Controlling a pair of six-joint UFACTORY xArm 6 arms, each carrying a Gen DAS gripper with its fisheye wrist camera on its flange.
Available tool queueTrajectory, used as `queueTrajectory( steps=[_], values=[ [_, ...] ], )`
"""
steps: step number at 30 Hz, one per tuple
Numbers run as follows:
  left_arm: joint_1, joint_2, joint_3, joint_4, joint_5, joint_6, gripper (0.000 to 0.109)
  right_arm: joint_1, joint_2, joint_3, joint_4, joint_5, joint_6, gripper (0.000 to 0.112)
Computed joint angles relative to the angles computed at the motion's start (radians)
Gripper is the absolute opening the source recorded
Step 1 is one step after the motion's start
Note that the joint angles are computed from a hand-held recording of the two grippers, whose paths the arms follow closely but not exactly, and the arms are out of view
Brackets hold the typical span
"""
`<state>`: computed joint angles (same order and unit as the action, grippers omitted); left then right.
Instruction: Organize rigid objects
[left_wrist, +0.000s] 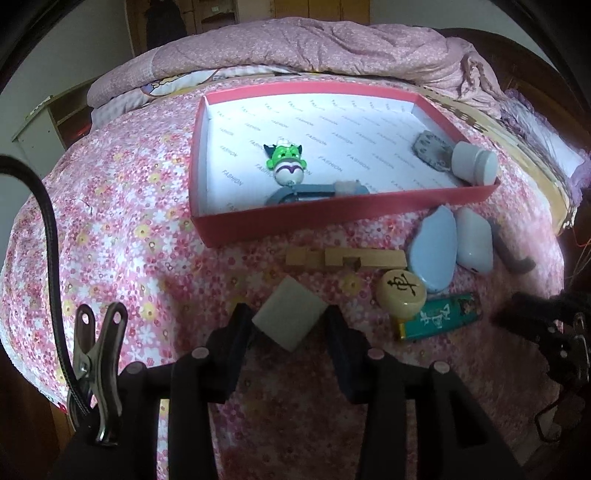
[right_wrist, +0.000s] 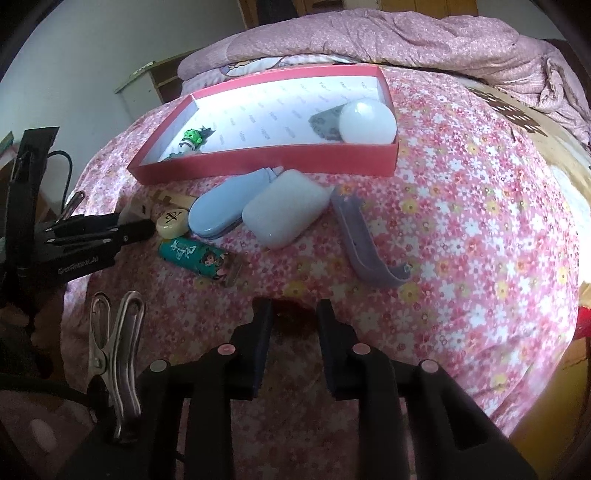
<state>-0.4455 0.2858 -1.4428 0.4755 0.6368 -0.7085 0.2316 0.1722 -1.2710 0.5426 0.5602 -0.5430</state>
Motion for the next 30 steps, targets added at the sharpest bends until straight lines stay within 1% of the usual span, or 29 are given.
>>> queueTrajectory(
  steps=[1,3,6,7,10,15,17,19,21,27,30],
  values=[
    [0.0,0.003,-0.004,0.0,-0.002,0.001,0.043,-0.001,-0.006,0.007,-0.001,-0.001,-0.007,0.032],
    [0.001,0.003,-0.001,0.006,-0.011,-0.005,0.043,0.002,-0.018,0.02,-0.014,-0.005,-0.016,0.034],
    [0.002,0.0,0.008,0.017,-0.029,-0.007,0.042,0.009,-0.029,0.034,-0.047,-0.01,-0.01,0.035],
    [0.004,-0.003,0.014,0.014,-0.039,-0.005,0.039,0.011,-0.028,0.036,-0.058,-0.013,-0.005,0.035],
    [0.011,-0.008,0.023,-0.017,-0.061,0.009,0.038,0.017,-0.01,0.02,-0.083,-0.019,0.018,0.035],
    [0.025,-0.026,0.049,-0.09,-0.1,0.039,0.038,0.03,0.007,0.008,-0.076,-0.045,-0.003,0.035],
    [0.032,-0.034,0.06,-0.125,-0.118,0.053,0.038,0.032,0.008,0.011,-0.065,-0.054,-0.023,0.035],
    [0.035,-0.037,0.063,-0.142,-0.125,0.06,0.038,0.027,0.008,0.012,-0.042,-0.052,-0.043,0.023],
    [0.038,-0.039,0.062,-0.143,-0.128,0.06,0.038,0.018,0.009,0.009,0.003,-0.038,-0.067,0.023],
    [0.04,-0.051,0.069,-0.137,-0.155,0.059,0.038,0.014,0.015,-0.004,0.049,-0.03,-0.087,0.023],
    [0.046,-0.056,0.064,-0.123,-0.163,0.045,0.038,0.007,0.016,-0.017,0.11,-0.009,-0.121,0.023]
  ],
)
